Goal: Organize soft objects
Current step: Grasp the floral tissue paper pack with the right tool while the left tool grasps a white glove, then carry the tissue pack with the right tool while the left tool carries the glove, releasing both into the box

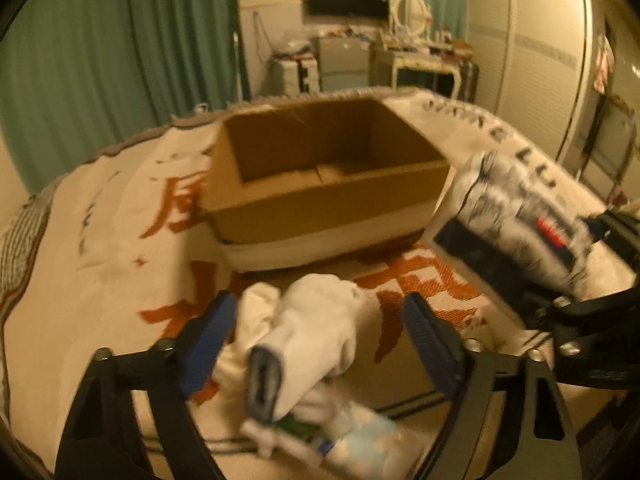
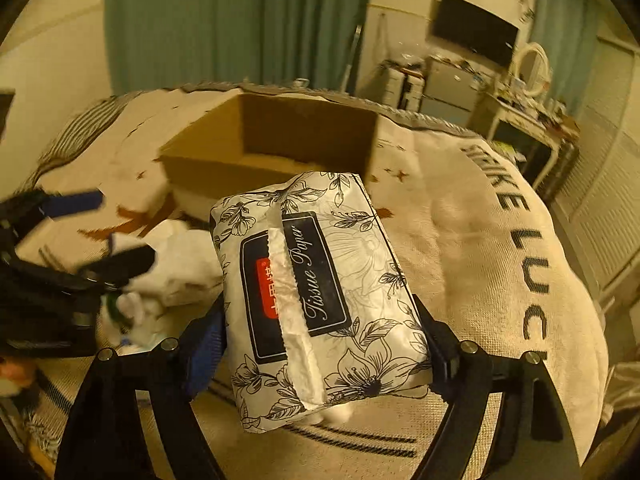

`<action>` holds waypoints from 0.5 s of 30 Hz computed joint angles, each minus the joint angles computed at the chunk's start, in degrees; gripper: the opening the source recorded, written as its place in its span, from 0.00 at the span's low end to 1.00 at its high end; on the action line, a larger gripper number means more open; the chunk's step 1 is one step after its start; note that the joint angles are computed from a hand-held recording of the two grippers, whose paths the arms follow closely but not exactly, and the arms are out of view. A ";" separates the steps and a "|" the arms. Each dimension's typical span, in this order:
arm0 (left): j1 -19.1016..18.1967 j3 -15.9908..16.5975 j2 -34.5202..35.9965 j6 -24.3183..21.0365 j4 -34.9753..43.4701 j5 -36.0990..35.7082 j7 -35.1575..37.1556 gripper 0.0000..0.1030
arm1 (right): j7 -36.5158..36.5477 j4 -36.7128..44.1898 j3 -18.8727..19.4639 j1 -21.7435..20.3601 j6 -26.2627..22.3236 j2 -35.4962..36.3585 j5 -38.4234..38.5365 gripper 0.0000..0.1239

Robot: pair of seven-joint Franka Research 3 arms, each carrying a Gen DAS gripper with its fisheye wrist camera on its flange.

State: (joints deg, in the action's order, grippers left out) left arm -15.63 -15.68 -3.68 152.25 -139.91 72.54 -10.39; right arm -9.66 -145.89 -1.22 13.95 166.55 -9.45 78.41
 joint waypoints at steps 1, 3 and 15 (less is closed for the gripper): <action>0.14 0.12 1.61 0.53 0.94 0.63 -0.02 0.80 | 1.59 0.59 -0.25 -0.38 -0.74 0.92 -1.02 0.66; 0.28 0.91 5.61 1.48 3.02 -0.38 2.33 0.80 | 4.44 1.22 -0.71 -1.35 -3.03 2.12 -3.49 0.66; -3.47 3.31 10.54 -5.05 4.04 -4.52 5.81 0.59 | 6.60 3.26 0.26 -3.49 -6.99 4.91 -5.33 0.67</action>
State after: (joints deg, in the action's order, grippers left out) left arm -19.10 -12.36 6.86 147.20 -135.88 68.02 -4.58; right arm -3.06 -142.63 -0.96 10.45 159.56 -4.54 73.08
